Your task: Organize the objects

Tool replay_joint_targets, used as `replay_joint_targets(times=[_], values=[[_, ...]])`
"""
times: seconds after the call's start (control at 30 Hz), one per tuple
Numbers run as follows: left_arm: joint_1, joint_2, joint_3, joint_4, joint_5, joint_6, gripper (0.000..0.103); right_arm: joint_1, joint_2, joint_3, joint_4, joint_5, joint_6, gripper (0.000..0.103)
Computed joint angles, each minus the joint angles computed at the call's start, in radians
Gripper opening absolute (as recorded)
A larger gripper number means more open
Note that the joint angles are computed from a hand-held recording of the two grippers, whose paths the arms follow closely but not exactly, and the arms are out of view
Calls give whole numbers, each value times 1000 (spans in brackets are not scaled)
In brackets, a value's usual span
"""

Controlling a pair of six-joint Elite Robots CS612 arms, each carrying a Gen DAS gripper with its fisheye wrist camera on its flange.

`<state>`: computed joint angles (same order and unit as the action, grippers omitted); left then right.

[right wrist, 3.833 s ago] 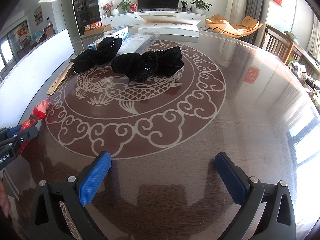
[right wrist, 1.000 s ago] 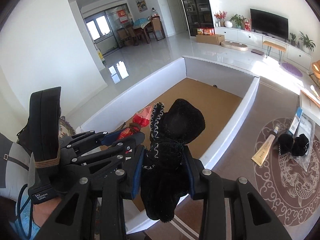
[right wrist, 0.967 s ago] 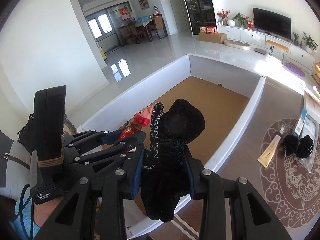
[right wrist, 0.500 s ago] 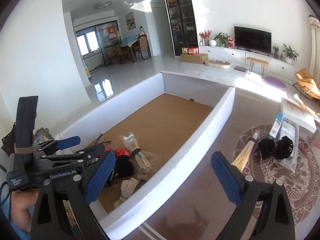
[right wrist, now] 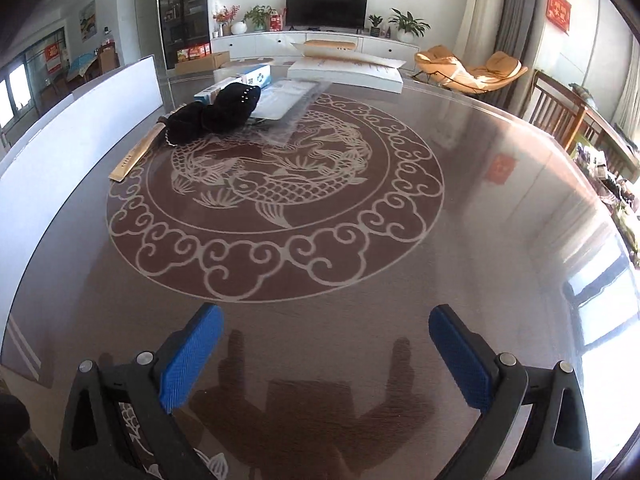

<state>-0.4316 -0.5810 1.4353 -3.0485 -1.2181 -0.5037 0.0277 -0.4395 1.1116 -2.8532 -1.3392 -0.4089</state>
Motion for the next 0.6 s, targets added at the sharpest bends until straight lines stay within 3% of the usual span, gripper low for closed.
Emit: replay_joint_targets(times=[0.23, 0.6], values=[[15, 43, -62, 52, 62, -7, 103, -11, 5, -13, 22, -1, 66, 103], [53, 87, -135, 131, -14, -35, 103, -10, 8, -18, 36, -14, 77, 103]])
